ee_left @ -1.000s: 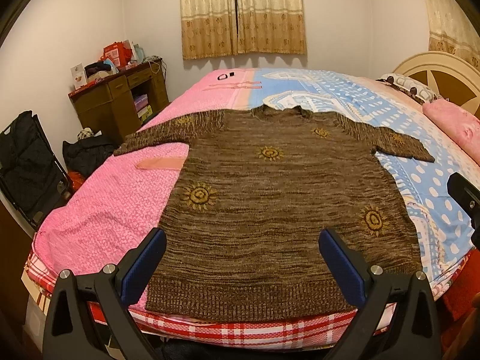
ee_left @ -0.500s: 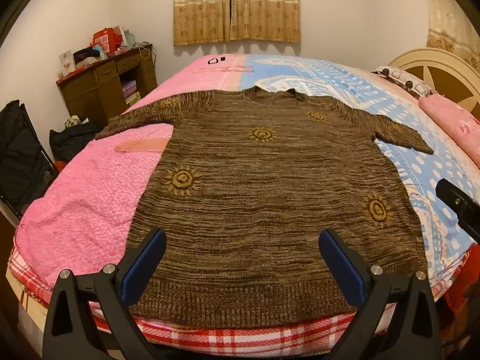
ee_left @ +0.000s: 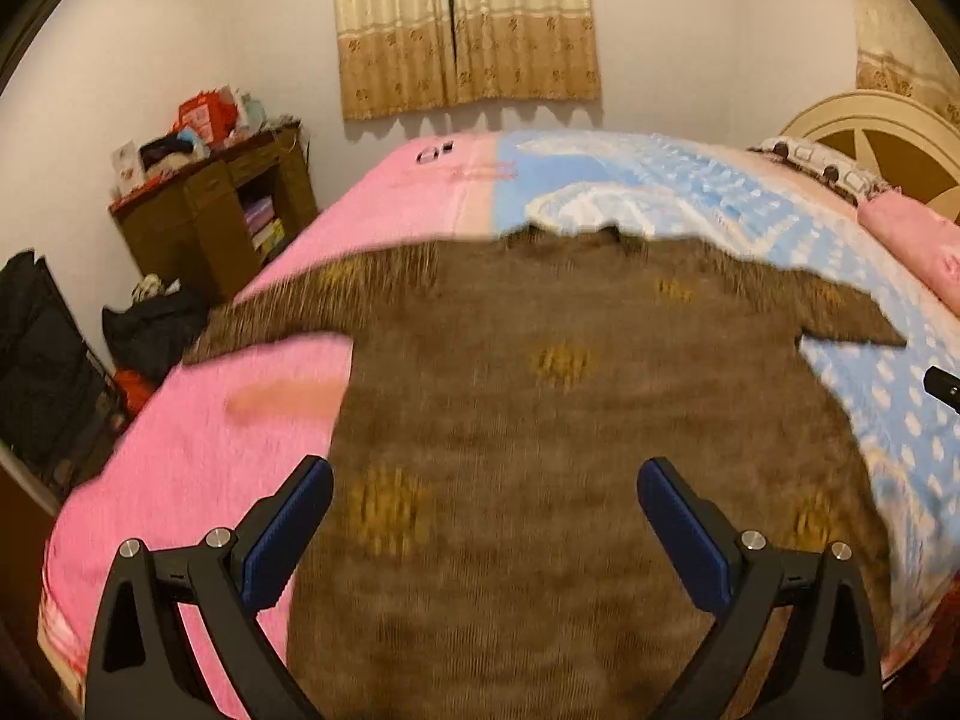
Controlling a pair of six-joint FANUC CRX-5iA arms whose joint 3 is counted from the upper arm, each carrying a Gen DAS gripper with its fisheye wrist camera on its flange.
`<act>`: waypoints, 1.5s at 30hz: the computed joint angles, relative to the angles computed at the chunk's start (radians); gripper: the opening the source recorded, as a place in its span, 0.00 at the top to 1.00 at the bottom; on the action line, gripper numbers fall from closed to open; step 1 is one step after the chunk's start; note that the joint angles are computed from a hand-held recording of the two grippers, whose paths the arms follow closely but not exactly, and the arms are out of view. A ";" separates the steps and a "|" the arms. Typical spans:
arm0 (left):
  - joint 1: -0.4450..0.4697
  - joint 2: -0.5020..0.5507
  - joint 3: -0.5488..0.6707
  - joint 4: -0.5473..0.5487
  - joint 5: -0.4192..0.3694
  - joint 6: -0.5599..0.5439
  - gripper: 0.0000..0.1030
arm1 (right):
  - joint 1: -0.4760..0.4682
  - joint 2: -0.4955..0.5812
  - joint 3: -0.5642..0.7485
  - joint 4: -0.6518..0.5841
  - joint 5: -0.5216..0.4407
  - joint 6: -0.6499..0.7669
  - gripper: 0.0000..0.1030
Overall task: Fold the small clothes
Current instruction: 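Grasp the sweater sleeve with the right gripper and lift it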
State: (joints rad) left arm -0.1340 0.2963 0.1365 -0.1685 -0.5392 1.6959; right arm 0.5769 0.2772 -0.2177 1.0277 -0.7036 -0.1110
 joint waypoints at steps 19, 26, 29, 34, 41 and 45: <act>-0.007 0.326 0.426 0.066 -0.204 0.041 0.01 | -0.322 0.333 0.506 -0.434 -0.074 0.352 0.38; 0.018 0.356 0.433 0.118 -0.227 0.045 0.01 | -0.302 0.397 0.565 -0.343 -0.166 0.405 0.56; 0.025 0.353 0.424 0.122 -0.227 0.049 0.01 | -0.313 0.379 0.548 -0.369 -0.117 0.439 0.82; 0.037 0.331 0.387 0.140 -0.199 0.042 0.01 | -0.318 0.358 0.543 -0.424 -0.066 0.457 0.86; 0.042 0.312 0.368 0.119 -0.182 0.054 0.01 | -0.282 0.355 0.569 -0.373 -0.045 0.434 0.87; 0.047 0.302 0.352 0.118 -0.173 0.056 0.01 | -0.240 0.354 0.611 -0.348 -0.002 0.484 0.87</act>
